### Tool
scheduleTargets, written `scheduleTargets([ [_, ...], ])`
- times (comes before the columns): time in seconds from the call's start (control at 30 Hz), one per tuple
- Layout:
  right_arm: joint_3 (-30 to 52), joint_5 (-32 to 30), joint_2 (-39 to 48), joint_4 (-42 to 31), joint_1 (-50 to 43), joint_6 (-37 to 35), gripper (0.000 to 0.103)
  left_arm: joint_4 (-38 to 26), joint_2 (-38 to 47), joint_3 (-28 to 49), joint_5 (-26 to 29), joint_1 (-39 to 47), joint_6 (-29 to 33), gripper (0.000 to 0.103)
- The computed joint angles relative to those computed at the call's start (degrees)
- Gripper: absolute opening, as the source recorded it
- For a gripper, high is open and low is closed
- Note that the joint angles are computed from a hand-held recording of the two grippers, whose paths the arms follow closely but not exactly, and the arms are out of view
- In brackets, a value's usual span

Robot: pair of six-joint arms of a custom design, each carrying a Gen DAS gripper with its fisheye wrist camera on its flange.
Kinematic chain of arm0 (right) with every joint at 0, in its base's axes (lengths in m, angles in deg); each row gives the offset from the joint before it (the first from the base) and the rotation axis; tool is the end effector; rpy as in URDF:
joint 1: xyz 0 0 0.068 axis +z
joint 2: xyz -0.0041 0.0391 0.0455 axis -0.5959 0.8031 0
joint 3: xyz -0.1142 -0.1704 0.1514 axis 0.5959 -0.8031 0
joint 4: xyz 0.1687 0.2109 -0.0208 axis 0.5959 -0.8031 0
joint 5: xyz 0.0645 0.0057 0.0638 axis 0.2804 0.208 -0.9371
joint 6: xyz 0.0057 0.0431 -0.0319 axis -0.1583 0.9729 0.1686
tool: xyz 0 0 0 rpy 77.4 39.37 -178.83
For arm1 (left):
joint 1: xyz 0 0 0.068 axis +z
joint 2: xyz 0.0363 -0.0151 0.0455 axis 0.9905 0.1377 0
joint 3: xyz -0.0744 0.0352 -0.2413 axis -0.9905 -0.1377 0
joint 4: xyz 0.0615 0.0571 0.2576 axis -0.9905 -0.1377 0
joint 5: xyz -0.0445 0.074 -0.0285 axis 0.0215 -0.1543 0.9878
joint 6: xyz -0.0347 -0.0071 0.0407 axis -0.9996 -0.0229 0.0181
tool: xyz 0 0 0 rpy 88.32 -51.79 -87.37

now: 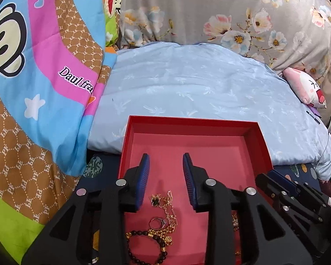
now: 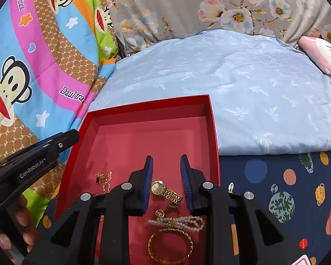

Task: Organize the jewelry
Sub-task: 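Move both tools back toward the gold hoop earrings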

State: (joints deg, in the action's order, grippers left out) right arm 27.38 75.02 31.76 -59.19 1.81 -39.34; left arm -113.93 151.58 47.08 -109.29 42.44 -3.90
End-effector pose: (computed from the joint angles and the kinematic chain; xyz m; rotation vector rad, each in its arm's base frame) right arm 0.2197 0.1631 0.2291 -0.0742 2.3164 0.3189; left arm 0.2239 -0.1654 0.2512 -0.0766 2.2947 -0.1050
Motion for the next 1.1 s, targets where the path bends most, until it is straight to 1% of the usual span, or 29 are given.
scheduleTargets([
  [0.13,-1.98,0.73,-5.09,-1.96,1.41,2.01,0.032,-2.20,-1.64,-0.05,-1.39,-1.56,-1.37,0.035],
  [0.3,-4.07,7.00,-12.78,-7.65,8.18,5.68,0.034,-6.07,-5.39,-0.87,-3.61,-5.03,-4.74,0.037],
  [0.37,-4.78,8.69,-15.79,-10.84,11.93,8.40,0.035,-8.79,-7.49,-1.59,-6.00,-8.13,-7.29,0.037],
  [0.43,-5.38,12.05,-18.30,-14.43,17.01,11.83,0.036,-11.82,-9.00,-2.08,-8.26,-11.46,-9.87,0.037],
  [0.5,-5.88,17.38,-20.37,-19.61,24.87,17.75,0.037,-14.61,-10.46,-2.76,-9.55,-14.73,-12.56,0.037],
  [0.53,-5.93,19.13,-20.78,-21.56,27.90,20.28,0.037,-16.89,-11.60,-3.40,-10.46,-17.34,-14.97,0.037],
  [0.57,-5.93,22.48,-21.21,-25.66,33.81,25.70,0.037,-18.80,-12.37,-3.90,-11.35,-19.58,-17.24,0.037],
  [0.6,-5.83,24.98,-21.08,-28.99,38.34,30.44,0.037,-21.72,-13.43,-4.78,-12.54,-22.89,-20.99,0.038],
  [0.67,-5.84,28.82,-19.97,-36.32,48.09,42.30,0.040,-26.13,-14.96,-6.49,-14.14,-28.14,-27.94,0.054],
  [0.73,-6.19,30.11,-18.31,-42.16,56.44,53.72,0.040,-30.37,-16.53,-9.29,-14.90,-35.01,-37.67,0.055],
  [0.77,-6.44,30.04,-16.07,-45.66,61.99,61.84,0.040,-32.13,-16.96,-10.69,-14.66,-38.55,-42.32,0.055],
  [0.8,-6.81,29.23,-14.50,-47.08,65.20,66.25,0.040,-33.38,-16.97,-11.52,-14.52,-41.07,-45.64,0.055],
  [0.9,-7.71,26.32,-9.70,-49.36,71.85,75.92,0.040,-37.66,-14.09,-13.92,-13.04,-52.37,-59.89,0.055],
  [0.93,-8.02,25.25,-7.99,-49.84,74.35,79.23,0.040,-38.65,-13.30,-14.37,-12.67,-55.17,-63.29,0.055],
  [1.0,-8.22,23.96,-5.78,-49.81,77.44,82.97,0.040,-40.68,-11.18,-14.66,-11.92,-61.45,-70.92,0.055],
  [1.1,-8.30,22.50,-2.90,-48.91,80.80,86.75,0.040,-42.92,-8.46,-14.02,-11.31,-68.14,-78.67,0.055],
])
